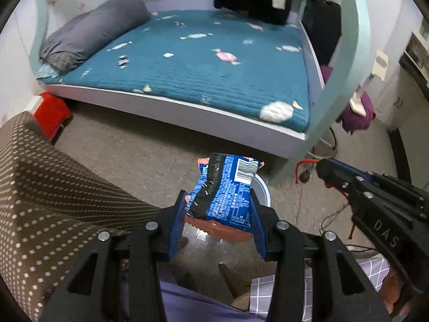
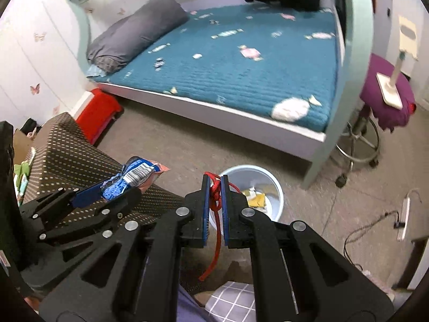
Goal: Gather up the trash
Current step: 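Carry the red string and blue snack bag to the bin, then open the left tool over the bin while the right tool releases the red string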
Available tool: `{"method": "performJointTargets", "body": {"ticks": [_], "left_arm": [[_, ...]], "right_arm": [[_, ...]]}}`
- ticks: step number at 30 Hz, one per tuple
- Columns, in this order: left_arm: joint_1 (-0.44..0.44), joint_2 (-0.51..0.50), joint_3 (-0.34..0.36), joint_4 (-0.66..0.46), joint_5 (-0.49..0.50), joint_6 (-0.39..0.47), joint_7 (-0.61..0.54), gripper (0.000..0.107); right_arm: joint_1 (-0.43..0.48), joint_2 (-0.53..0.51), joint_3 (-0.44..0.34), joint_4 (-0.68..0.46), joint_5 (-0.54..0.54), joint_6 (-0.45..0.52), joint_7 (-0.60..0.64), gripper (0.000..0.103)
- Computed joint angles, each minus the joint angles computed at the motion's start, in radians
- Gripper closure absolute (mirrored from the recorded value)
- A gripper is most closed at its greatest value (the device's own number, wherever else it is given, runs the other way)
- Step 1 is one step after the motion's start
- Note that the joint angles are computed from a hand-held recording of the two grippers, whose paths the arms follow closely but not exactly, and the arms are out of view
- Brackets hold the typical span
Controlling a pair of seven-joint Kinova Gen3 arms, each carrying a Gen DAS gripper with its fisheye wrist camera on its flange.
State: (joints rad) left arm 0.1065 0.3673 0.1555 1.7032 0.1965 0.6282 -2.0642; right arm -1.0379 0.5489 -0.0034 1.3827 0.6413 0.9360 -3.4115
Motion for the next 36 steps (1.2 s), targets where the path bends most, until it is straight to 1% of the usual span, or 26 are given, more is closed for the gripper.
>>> {"method": "performJointTargets", "body": {"ticks": [5,8,9,10,11,12,14,16,21,25,26,27,28,29,31,34,36], "left_arm": [[0.064,0.038,-0.009,-0.028,-0.051,0.011,0.044,0.064],[0.101,0.050,-0.022,-0.044,-0.090,0.008,0.082,0.062],[0.110,0.051,-0.025,-0.045,-0.100,0.000,0.095,0.059],[0.121,0.052,-0.031,-0.046,-0.110,-0.012,0.115,0.048],[0.121,0.051,-0.030,-0.047,-0.114,-0.018,0.124,0.043],[0.114,0.050,-0.024,-0.046,-0.111,-0.026,0.123,0.041],[0.087,0.048,-0.004,-0.046,-0.092,-0.030,0.103,0.041],[0.083,0.044,-0.008,-0.044,-0.094,-0.033,0.103,0.041],[0.056,0.039,-0.019,-0.034,-0.093,-0.028,0.103,0.041],[0.037,0.034,-0.035,-0.029,-0.097,-0.023,0.118,0.041],[0.029,0.033,-0.036,-0.029,-0.096,-0.022,0.118,0.041],[0.020,0.031,-0.037,-0.028,-0.093,-0.020,0.117,0.041],[0.014,0.028,-0.039,-0.026,-0.093,-0.019,0.118,0.041],[0.010,0.027,-0.041,-0.024,-0.095,-0.021,0.119,0.041],[-0.003,0.020,-0.041,-0.017,-0.091,-0.025,0.115,0.041],[-0.020,0.015,-0.037,-0.016,-0.079,-0.024,0.107,0.041],[-0.027,0.010,-0.035,-0.011,-0.074,-0.026,0.101,0.041]], "right_arm": [[0.011,0.000,-0.003,0.026,-0.027,0.001,-0.024,0.095],[0.016,-0.006,-0.003,0.045,-0.037,-0.002,-0.044,0.095],[0.016,-0.010,-0.002,0.053,-0.038,-0.003,-0.055,0.095],[0.016,-0.013,-0.002,0.061,-0.037,-0.004,-0.062,0.095],[0.016,-0.015,-0.003,0.064,-0.037,-0.002,-0.068,0.095],[0.015,-0.017,-0.003,0.066,-0.035,0.003,-0.074,0.095],[0.018,-0.018,-0.006,0.067,-0.034,0.009,-0.077,0.095],[0.023,-0.014,-0.011,0.061,-0.034,0.012,-0.072,0.095],[0.045,0.020,-0.023,-0.006,-0.052,0.023,0.010,0.095],[0.045,0.050,-0.008,-0.070,-0.057,0.033,0.076,0.094],[0.044,0.055,-0.003,-0.081,-0.062,0.039,0.082,0.089],[0.051,0.065,-0.004,-0.107,-0.078,0.058,0.100,0.080],[0.047,0.069,0.003,-0.117,-0.080,0.066,0.104,0.053],[0.030,0.075,0.018,-0.127,-0.066,0.082,0.102,0.043],[0.028,0.090,0.016,-0.159,-0.072,0.115,0.128,0.043],[0.035,0.088,0.011,-0.155,-0.090,0.095,0.140,0.043],[0.032,0.092,0.012,-0.160,-0.100,0.100,0.146,0.043]]}}
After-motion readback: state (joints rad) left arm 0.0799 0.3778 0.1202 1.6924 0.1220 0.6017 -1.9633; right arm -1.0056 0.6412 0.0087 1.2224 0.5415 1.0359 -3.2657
